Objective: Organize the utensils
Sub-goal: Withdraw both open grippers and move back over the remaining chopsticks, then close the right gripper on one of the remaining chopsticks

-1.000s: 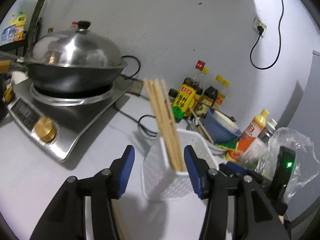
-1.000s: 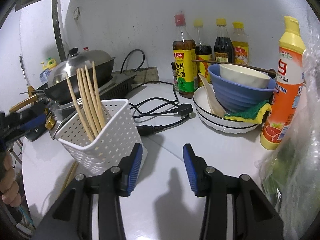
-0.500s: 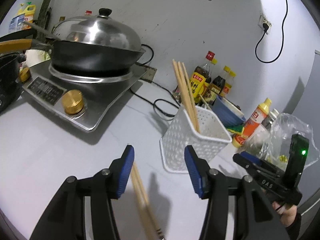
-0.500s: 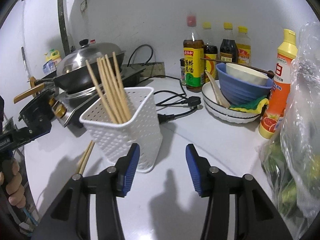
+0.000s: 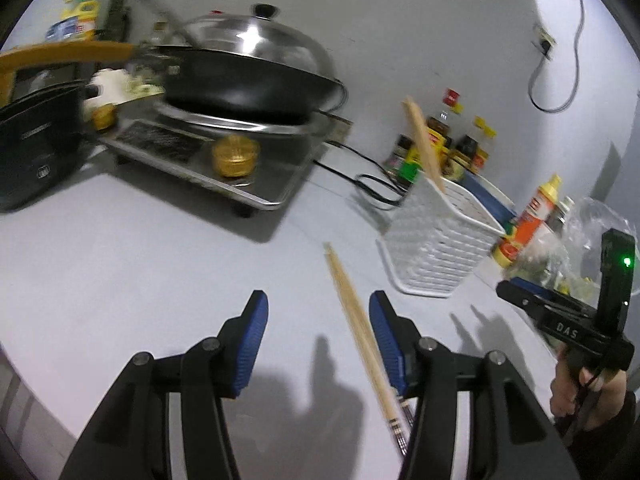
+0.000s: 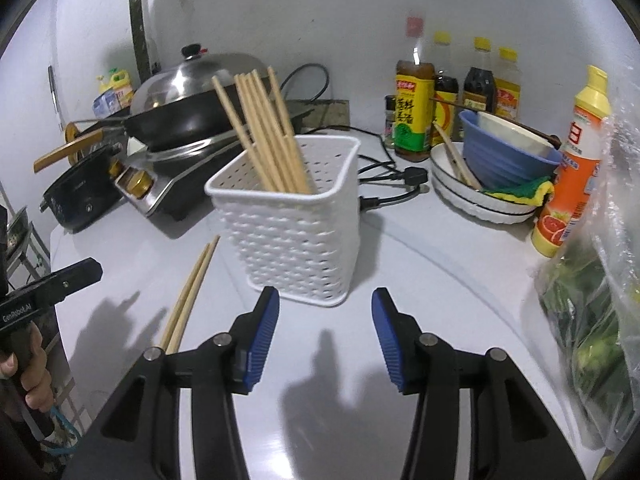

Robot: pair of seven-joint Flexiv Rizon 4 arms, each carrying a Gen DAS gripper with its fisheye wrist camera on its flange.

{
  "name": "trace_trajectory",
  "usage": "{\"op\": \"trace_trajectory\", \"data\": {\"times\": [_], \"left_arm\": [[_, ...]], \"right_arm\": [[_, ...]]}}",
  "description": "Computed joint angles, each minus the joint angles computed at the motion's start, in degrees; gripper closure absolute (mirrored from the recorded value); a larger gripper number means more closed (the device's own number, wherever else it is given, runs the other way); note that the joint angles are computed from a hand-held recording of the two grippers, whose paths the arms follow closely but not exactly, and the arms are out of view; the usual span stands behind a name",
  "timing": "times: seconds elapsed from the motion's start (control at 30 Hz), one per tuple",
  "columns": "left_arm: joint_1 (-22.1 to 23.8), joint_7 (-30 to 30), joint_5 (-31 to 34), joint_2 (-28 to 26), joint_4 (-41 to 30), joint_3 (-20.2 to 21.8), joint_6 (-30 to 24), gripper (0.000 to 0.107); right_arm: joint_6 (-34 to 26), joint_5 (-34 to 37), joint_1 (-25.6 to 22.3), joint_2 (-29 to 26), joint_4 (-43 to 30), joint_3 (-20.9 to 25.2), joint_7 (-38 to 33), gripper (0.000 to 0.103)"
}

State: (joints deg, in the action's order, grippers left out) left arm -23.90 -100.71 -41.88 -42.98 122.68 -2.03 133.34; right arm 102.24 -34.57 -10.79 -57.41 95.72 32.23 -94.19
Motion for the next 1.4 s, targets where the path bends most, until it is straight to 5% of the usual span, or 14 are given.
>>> {"op": "trace_trajectory", "data": {"times": [0.43, 1.1, 1.4], "left_arm": [[2.9, -11.9, 2.1, 0.1, 9.8, -0.1, 7.6, 0.054], [6.2, -18.2, 5.9, -0.8, 15.3, 0.4, 11.8, 0.054], [5.9, -18.0, 6.0, -0.7, 15.0, 0.5, 10.9, 0.054]], "right_arm": [[-3.0, 3.0, 7.9, 1.7, 2.0, -4.1, -2.1, 0.057], [-4.1, 10.5, 22.9, 1.6, 0.1, -14.0, -3.7, 0.057], [-5.0, 10.1, 21.2, 1.0, -0.8, -11.7, -4.3, 0.062]]}}
